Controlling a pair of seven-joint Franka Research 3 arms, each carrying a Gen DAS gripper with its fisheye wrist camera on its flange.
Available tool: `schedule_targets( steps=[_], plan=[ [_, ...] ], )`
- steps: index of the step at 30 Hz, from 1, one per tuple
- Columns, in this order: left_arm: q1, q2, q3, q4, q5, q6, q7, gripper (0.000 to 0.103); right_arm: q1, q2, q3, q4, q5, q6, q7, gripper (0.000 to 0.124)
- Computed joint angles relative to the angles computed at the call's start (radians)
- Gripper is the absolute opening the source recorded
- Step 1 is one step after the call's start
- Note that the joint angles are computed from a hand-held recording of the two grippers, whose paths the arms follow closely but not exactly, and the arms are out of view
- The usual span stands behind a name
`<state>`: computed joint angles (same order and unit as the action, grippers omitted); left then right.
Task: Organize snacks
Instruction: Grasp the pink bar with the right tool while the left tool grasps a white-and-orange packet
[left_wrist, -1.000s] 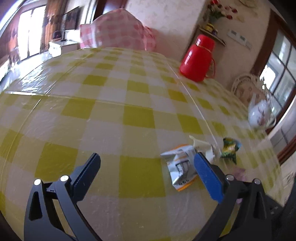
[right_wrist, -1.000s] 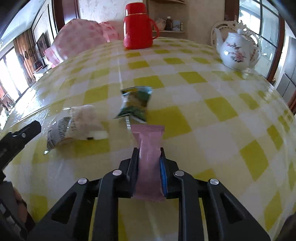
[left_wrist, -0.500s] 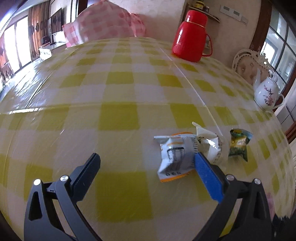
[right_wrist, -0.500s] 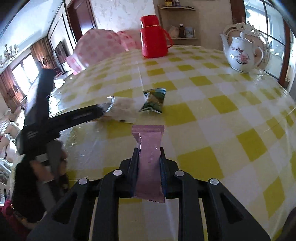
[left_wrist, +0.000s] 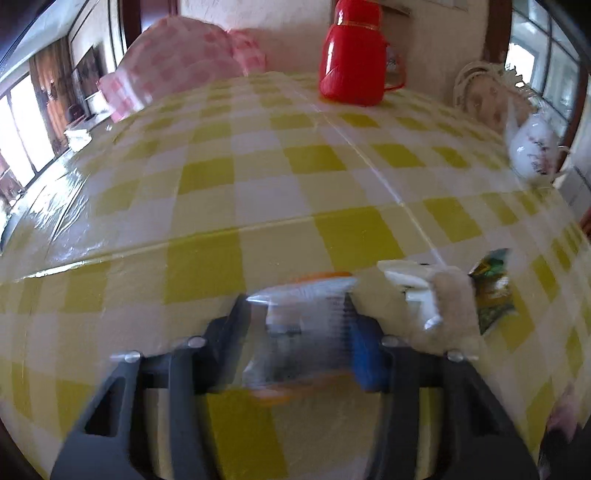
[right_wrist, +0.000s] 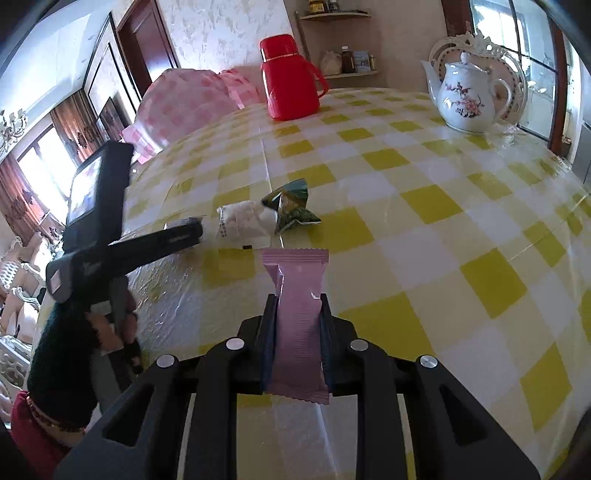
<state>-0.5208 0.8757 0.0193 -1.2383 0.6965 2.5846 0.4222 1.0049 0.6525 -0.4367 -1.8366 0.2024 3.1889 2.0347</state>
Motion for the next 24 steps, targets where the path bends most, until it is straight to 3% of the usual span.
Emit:
schedule_targets(
  steps=[2,7,16,19,24],
  plan=[
    [0.014,-0.05,0.007,-0.102,0.013,0.112,-0.05,0.044,0.039,0.008,-0.046,-0.005,0.001,0.004,0.012,0.021],
    [-0.054,-0.136,0.092,-0.229,0.14,0.162,-0.207,0.042,0.051,0.021,-0.07,-0.006,0.017,0.003,0.022,0.021],
    [-0.118,-0.302,0.088,-0.441,0.408,0.125,-0.45,0.042,0.011,0.024,-0.023,0.002,0.016,0.004,0.026,0.021],
    [-0.131,-0.353,0.069,-0.498,0.495,0.103,-0.511,0.042,-0.015,0.01,0.027,-0.009,0.025,0.022,0.011,0.021],
    [-0.124,-0.431,0.034,-0.602,0.61,0.084,-0.661,0.042,0.066,0.012,0.002,-0.029,0.037,0.036,-0.022,0.021]
  ],
)
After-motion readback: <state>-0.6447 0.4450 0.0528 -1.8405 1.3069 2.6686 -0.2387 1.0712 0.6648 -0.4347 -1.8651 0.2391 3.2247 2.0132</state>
